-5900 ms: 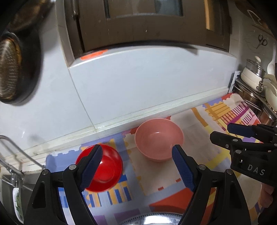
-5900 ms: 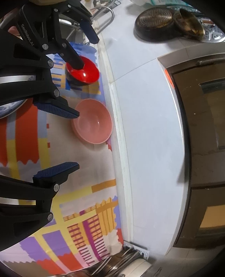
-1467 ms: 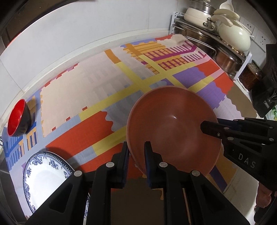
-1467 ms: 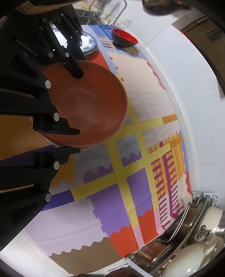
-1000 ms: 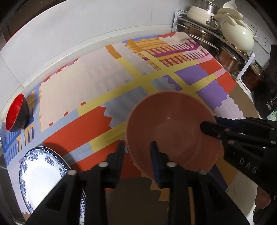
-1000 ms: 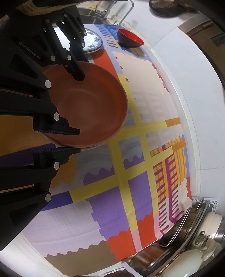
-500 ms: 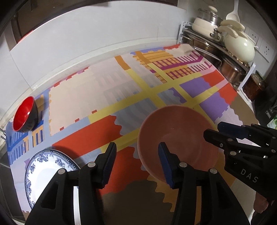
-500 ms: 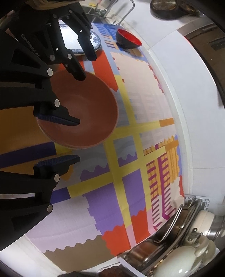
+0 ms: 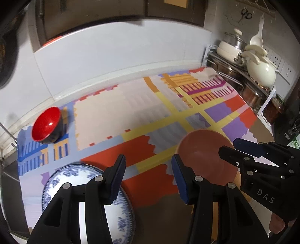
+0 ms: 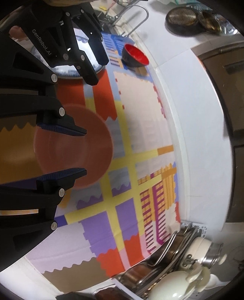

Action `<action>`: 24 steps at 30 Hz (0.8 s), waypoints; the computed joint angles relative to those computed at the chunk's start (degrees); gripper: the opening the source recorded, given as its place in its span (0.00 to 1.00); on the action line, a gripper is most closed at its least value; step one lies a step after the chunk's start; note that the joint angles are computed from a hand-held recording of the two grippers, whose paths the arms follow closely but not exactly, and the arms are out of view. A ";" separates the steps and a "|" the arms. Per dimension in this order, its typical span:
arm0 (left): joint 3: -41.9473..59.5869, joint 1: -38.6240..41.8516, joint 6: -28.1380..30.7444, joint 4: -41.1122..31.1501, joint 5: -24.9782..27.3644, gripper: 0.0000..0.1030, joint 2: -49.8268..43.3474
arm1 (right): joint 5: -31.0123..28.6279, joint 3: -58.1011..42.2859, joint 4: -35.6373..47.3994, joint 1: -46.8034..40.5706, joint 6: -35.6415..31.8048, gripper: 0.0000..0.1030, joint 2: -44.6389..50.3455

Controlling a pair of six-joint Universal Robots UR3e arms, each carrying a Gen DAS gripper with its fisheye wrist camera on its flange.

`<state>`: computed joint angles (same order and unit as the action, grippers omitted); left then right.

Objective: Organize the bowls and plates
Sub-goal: 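Move both grippers to the red-black bowl near the sink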

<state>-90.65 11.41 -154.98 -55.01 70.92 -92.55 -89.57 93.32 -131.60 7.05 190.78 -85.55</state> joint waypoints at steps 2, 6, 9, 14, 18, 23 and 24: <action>-0.30 1.60 0.83 -0.45 -0.84 0.49 1.02 | -0.26 -1.36 -0.16 1.34 0.79 0.35 0.66; -1.37 5.84 2.78 -0.32 -2.70 0.49 3.29 | -1.44 -4.48 -0.85 4.30 2.46 0.35 2.62; -1.49 8.95 4.32 -0.65 -4.05 0.51 4.33 | -2.34 -7.36 -1.00 6.51 3.68 0.35 4.55; -0.82 14.12 6.58 -2.22 -6.32 0.53 5.27 | -3.47 -13.65 -0.63 10.16 5.39 0.35 8.87; 0.27 18.00 8.49 -3.39 -7.81 0.53 5.23 | -4.26 -19.43 0.30 12.69 6.17 0.35 12.79; 2.45 22.13 9.94 -4.21 -9.23 0.56 3.90 | -5.55 -28.55 1.93 16.09 6.95 0.35 18.60; 3.29 23.03 9.98 -4.32 -9.45 0.56 3.23 | -5.78 -30.68 2.34 16.77 6.97 0.35 19.94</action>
